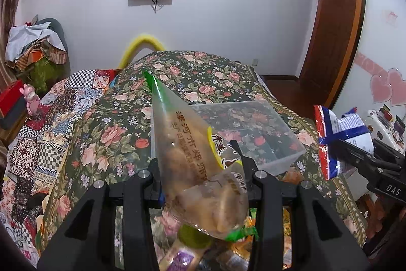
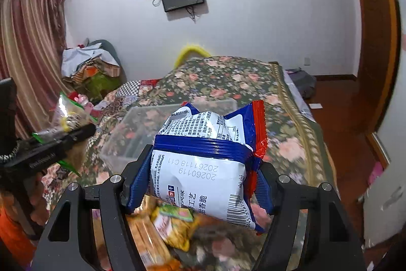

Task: Organize snacks
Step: 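Carry both bags into the clear box and open both tools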

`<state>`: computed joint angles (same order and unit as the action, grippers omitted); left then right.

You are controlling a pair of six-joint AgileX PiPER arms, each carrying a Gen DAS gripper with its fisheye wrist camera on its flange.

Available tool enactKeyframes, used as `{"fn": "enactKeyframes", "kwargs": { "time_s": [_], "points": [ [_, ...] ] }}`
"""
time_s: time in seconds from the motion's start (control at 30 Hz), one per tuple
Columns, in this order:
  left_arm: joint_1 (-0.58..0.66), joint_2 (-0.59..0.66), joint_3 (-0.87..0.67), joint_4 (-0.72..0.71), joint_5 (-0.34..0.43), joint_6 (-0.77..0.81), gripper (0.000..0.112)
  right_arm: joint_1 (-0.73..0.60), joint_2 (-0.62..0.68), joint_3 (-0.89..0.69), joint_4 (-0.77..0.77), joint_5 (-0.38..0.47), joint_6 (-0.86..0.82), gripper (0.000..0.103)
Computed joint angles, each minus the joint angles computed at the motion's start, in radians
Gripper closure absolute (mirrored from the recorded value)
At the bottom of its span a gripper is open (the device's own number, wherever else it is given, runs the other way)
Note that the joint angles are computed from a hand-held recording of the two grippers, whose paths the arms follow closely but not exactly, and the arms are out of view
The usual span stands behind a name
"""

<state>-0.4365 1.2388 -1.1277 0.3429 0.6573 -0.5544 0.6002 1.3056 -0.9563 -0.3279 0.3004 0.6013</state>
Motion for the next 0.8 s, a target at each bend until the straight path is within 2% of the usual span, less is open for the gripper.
{"fn": "enactKeyframes", "kwargs": {
  "time_s": [0.13, 0.2, 0.37, 0.5, 0.63, 0.8],
  "points": [
    [0.052, 0.077, -0.045, -0.090, -0.021, 0.087, 0.072, -0.022, 0.090, -0.065, 0.138, -0.026, -0.142, 0.036],
    [0.074, 0.111, -0.061, -0.126, -0.031, 0.124, 0.072, -0.023, 0.141, -0.103, 0.151, -0.030, -0.163, 0.036],
    [0.099, 0.206, -0.111, -0.144, -0.034, 0.155, 0.072, -0.044, 0.260, -0.197, 0.331, -0.005, -0.347, 0.036],
    [0.110, 0.279, -0.153, -0.145, -0.033, 0.155, 0.072, -0.046, 0.329, -0.259, 0.338, 0.021, -0.358, 0.036],
    [0.106, 0.331, -0.181, -0.121, -0.030, 0.141, 0.072, -0.057, 0.392, -0.321, 0.413, 0.065, -0.437, 0.036],
    [0.117, 0.358, -0.201, -0.146, -0.029, 0.162, 0.071, -0.046, 0.432, -0.362, 0.375, 0.121, -0.426, 0.035]
  ]
}}
